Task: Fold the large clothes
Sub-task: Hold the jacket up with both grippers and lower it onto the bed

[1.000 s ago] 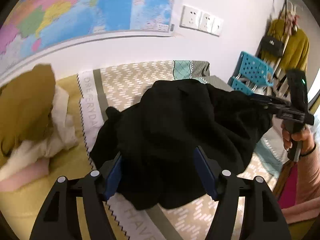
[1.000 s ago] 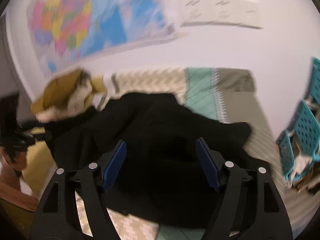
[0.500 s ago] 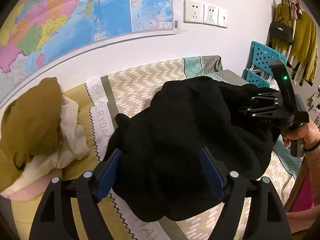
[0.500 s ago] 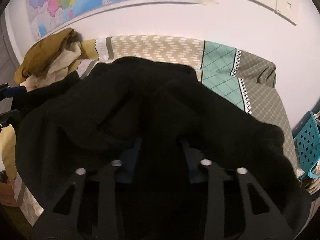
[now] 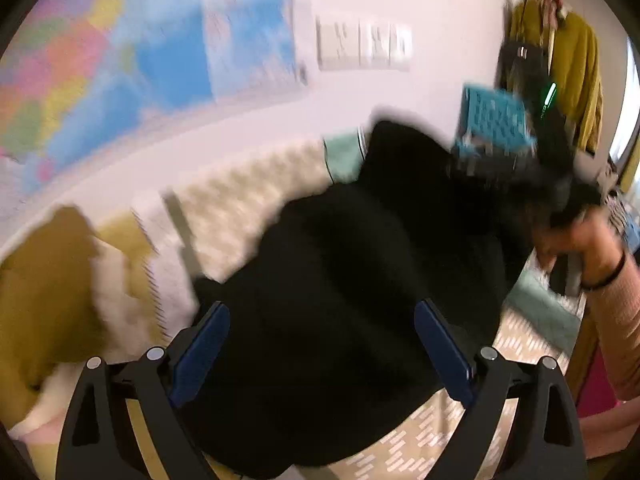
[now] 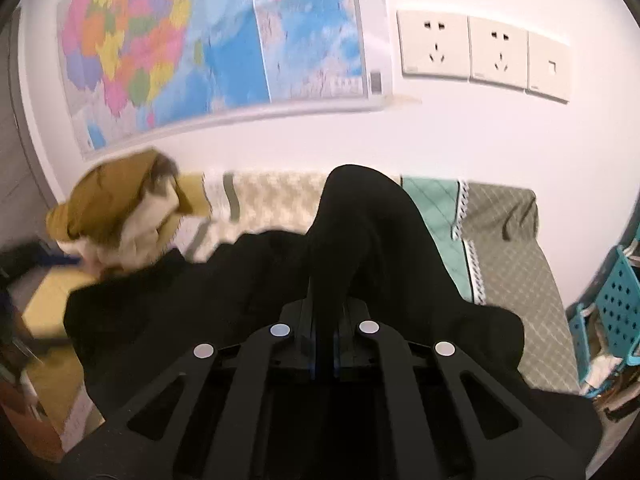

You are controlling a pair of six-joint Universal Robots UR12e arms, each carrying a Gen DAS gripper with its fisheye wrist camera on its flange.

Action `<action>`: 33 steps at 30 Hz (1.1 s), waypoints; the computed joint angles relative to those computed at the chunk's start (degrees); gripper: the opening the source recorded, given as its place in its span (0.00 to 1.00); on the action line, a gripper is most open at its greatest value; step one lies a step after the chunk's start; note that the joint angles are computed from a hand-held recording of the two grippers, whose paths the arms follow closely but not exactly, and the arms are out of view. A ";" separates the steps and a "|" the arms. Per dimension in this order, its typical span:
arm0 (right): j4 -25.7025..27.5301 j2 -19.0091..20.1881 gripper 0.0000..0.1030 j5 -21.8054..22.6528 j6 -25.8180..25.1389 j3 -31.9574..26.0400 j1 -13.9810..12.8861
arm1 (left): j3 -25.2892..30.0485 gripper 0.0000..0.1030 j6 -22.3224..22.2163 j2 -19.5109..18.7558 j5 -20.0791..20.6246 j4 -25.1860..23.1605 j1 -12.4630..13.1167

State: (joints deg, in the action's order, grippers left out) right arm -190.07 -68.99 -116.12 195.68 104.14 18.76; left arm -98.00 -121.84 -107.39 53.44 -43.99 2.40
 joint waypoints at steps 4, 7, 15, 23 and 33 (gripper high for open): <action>3.73 0.67 0.05 4.66 4.32 -0.54 -2.25 | 2.33 0.46 -5.11 -3.63 4.08 -1.86 -1.74; 9.77 1.26 0.11 5.83 6.16 -0.87 -3.12 | 2.87 0.24 -11.34 -4.97 6.23 2.49 -1.85; 4.04 -0.52 0.53 4.61 9.37 2.53 -2.36 | 3.48 0.70 -9.57 -4.36 4.97 -1.73 -1.29; 4.42 1.20 0.75 11.00 -0.08 -1.65 -0.41 | 5.32 0.39 -9.16 -5.81 7.43 -3.96 -2.75; 4.71 3.07 0.69 4.35 0.13 -4.35 1.18 | 3.68 0.06 -16.79 -4.80 0.31 4.48 -0.62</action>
State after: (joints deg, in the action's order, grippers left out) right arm -185.36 -65.92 -111.77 195.80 99.79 19.94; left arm -94.33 -138.63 -112.19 53.76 -39.51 1.78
